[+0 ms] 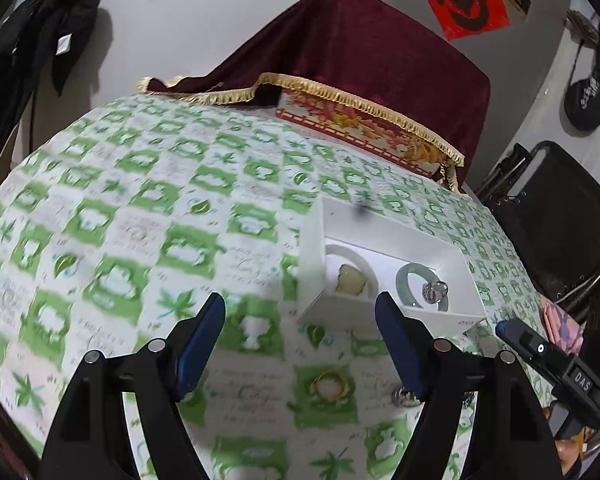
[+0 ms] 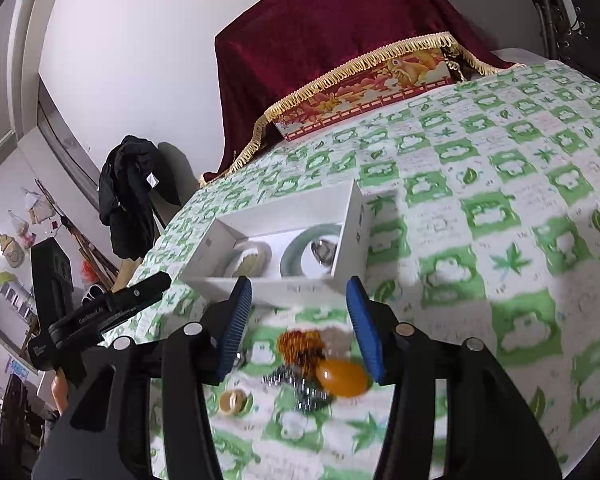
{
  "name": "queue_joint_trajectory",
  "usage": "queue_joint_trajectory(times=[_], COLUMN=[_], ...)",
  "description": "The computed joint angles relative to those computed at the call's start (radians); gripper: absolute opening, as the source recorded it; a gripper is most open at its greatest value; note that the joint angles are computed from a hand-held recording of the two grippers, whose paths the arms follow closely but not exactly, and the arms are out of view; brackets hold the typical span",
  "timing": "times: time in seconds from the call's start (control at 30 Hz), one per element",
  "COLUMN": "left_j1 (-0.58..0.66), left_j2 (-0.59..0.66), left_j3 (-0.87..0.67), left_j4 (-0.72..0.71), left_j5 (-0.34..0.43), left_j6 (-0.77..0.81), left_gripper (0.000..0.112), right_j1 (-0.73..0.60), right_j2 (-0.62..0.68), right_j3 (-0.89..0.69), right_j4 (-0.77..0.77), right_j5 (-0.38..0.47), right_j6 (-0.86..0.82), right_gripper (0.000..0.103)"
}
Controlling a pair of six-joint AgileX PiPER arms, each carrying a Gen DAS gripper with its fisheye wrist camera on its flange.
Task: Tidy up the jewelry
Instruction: 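Withdraw both tools from the box toward the remaining jewelry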
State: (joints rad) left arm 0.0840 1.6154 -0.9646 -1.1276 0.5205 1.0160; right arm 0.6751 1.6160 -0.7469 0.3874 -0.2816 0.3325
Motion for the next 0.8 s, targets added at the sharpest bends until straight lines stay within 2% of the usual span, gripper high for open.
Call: queue_joint_trajectory(times=[0.2,0.3,0.43,0.53,0.63,0.7,0.8], left_j1=[0.027,0.005,-0.086,-0.167,-0.189,-0.185,-0.194], left_j2=[-0.041,-0.068,-0.085,-0.082,-0.066,-0.042,-0.024], left_j3=[0.067,0.100,0.121,0.130,0.120,0.100,0.085], left_j4=[0.005,0.032,0.168,0.355,0.415,0.419,0.457], left_j5=[-0.007,-0.056,-0.142,-0.219,-0.216,-0.184,-0.172], left_j6=[0.012,0.011,-0.060,-0.206,-0.242,-0.236,-0.267], left_gripper=[0.078,0.078,0.078,0.078,0.070,0.063,0.059], right_j1=[0.051,0.058,0.054,0.042,0.034,0.035,0.036], right_j2=[-0.025,-0.027,-0.021,-0.014,-0.007,-0.003,0.004], right_j3=[0.045,0.054,0.051,0.047,0.041,0.034,0.023], right_j4=[0.186,0.214,0.237,0.221,0.220,0.233,0.255], right_j5=[-0.027,-0.022,-0.011,0.005,0.020,0.027,0.038], right_j6=[-0.150,-0.167,-0.181,-0.156,-0.155,-0.173,-0.204], right_gripper=[0.052,0.052,0.052,0.052,0.052,0.052,0.052])
